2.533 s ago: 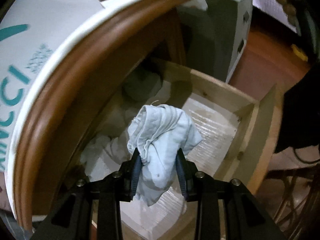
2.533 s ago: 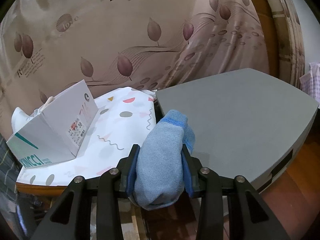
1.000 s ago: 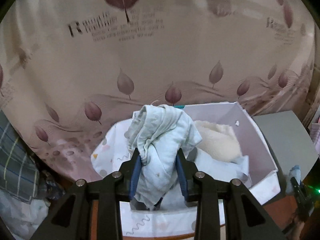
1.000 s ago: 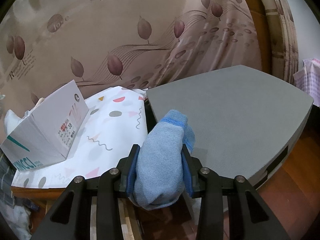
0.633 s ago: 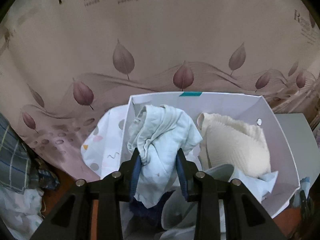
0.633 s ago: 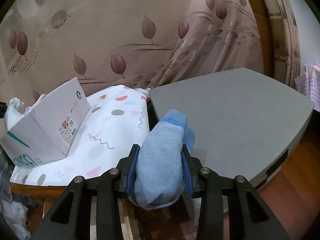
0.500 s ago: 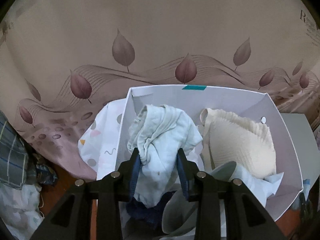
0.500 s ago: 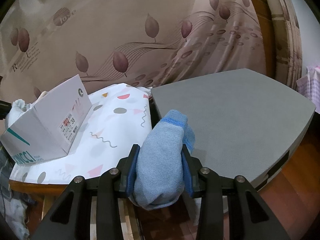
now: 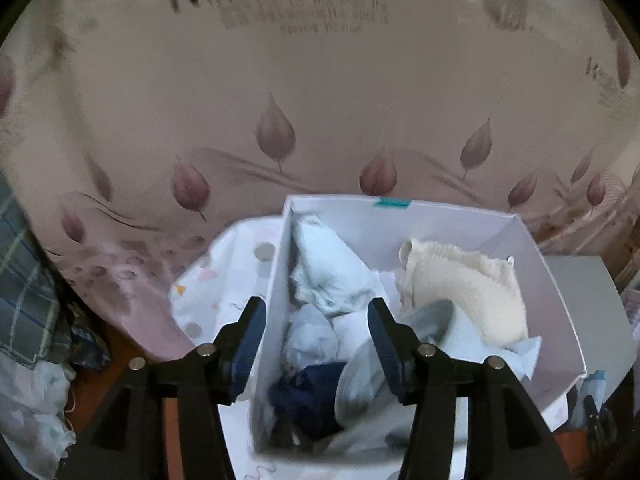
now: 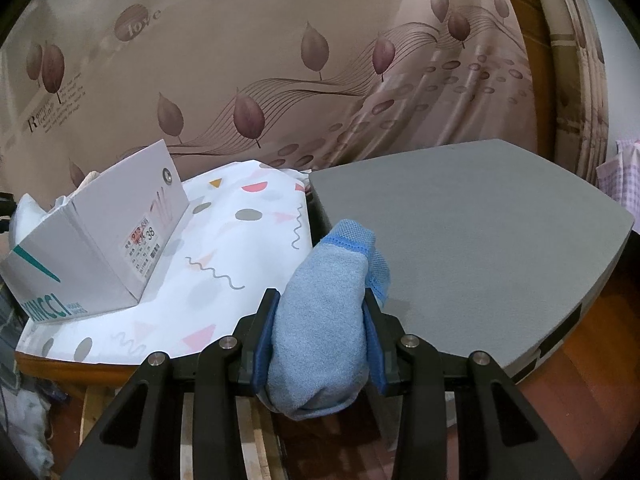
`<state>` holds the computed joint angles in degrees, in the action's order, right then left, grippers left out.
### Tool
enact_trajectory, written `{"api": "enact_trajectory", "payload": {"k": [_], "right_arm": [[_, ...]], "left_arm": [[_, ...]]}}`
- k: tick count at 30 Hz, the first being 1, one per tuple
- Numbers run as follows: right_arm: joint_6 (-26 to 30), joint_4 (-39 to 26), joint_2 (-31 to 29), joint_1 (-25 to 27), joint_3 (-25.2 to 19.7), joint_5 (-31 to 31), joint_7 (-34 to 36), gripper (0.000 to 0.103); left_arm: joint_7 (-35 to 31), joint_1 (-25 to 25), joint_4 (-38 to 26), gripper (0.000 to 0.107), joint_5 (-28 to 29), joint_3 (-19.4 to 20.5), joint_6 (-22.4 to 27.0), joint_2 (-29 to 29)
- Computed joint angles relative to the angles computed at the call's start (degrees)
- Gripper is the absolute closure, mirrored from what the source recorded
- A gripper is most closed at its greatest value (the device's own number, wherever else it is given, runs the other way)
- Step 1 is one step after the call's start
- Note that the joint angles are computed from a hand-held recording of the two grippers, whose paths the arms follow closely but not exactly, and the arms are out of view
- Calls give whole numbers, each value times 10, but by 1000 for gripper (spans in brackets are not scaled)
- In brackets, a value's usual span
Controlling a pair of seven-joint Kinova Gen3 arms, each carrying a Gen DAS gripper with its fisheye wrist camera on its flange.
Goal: Take underwear out of drawer
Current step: 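Withdraw the left tool while the right tool carries the blue sock over the box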
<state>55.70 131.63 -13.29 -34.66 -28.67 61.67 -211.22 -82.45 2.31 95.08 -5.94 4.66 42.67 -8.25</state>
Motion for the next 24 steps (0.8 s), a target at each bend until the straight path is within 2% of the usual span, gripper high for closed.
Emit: {"api": "enact_trajectory", "payload": {"k": [5,7,9,11,13,15,18,20,24], "right_arm": [[4,-2,2,12,-18,0,5,67],[-23,5,-11,57,-49,2,-2,67],[-34,3,-19,110,-91,-1,4,67],[-41,-7,-24,162,-133,-10,25,67],[-43,-26,-26,182,-145,-26,68,67],[-31,-49,-20,160,-128,-27,115,67],[-14,-94,-13,81,-61,-21,184,67],[6,-134,2,28,-26,2,231,67],[-18,-209,23,-77,75,13,324,67]], "left_arm": [[108,-98,128,53,-111,118,-68,-119],[154,-112,181,53,-136,130,-79,-168],[174,-114,223,53,-129,120,-87,-204],[212,-156,262,53,-135,145,-84,-241],[252,-203,291,53,-158,178,-66,-269],[264,-222,307,53,-147,175,-47,-274],[277,-236,332,53,-126,145,-46,-257],[300,-259,345,53,-131,148,-49,-245],[363,-301,374,53,-158,167,-63,-219]]}}
